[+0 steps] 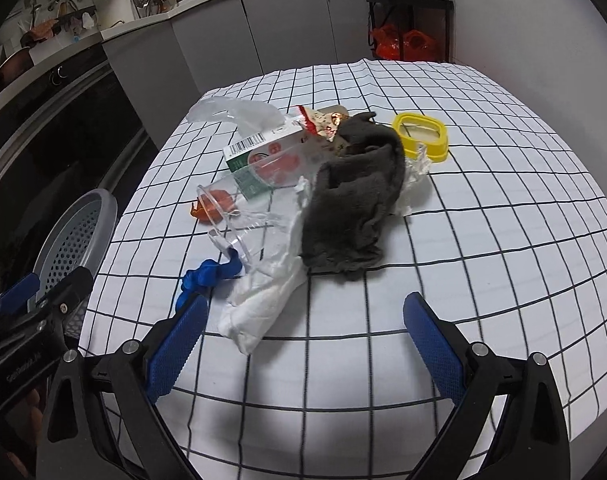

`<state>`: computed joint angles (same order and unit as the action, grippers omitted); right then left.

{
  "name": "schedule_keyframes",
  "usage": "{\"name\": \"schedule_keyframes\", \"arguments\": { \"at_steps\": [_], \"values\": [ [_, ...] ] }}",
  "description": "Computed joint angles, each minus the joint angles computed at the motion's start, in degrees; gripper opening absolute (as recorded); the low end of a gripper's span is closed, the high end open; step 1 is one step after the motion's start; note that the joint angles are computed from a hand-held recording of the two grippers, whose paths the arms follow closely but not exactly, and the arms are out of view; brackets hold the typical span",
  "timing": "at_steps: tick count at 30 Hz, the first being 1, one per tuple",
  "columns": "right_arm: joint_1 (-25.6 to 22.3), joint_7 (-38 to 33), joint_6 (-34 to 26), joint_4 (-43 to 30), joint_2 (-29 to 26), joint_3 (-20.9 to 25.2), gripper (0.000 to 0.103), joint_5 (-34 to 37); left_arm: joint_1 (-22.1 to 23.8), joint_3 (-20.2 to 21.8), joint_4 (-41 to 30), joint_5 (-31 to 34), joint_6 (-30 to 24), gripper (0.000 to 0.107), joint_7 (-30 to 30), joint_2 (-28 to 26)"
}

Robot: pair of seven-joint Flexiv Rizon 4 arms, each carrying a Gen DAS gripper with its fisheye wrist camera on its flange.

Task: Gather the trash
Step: 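Reach the right gripper to the white tissue and close on it, then grasp the blue ribbon with the left gripper while the right gripper holds the tissue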

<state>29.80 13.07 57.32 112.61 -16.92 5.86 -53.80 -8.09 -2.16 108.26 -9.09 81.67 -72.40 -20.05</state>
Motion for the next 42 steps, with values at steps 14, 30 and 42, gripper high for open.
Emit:
{"name": "schedule_keyframes", "arguments": {
  "at_steps": [14, 30, 42],
  "values": [
    [1.2, -6.1, -0.6, -5.2, -4.9, 0.0, 0.043, 8.0, 1.5, -0.9, 0.6, -1.4, -0.1, 0.096, 0.9, 0.2],
    [0.7, 6.0, 6.4, 2.6, 2.3, -2.5, 0.012, -7.8, 1.2, -4.6, 0.8, -5.4, -2.6, 0.097, 8.2, -1.1],
    [-6.7, 19.2, 10.2, 7.2, 6.8, 0.2, 0.012, -21.4, -3.1, -2.7, -3.8, -3.8, -7.8, 0.096, 5.8, -5.1]
  ]
}}
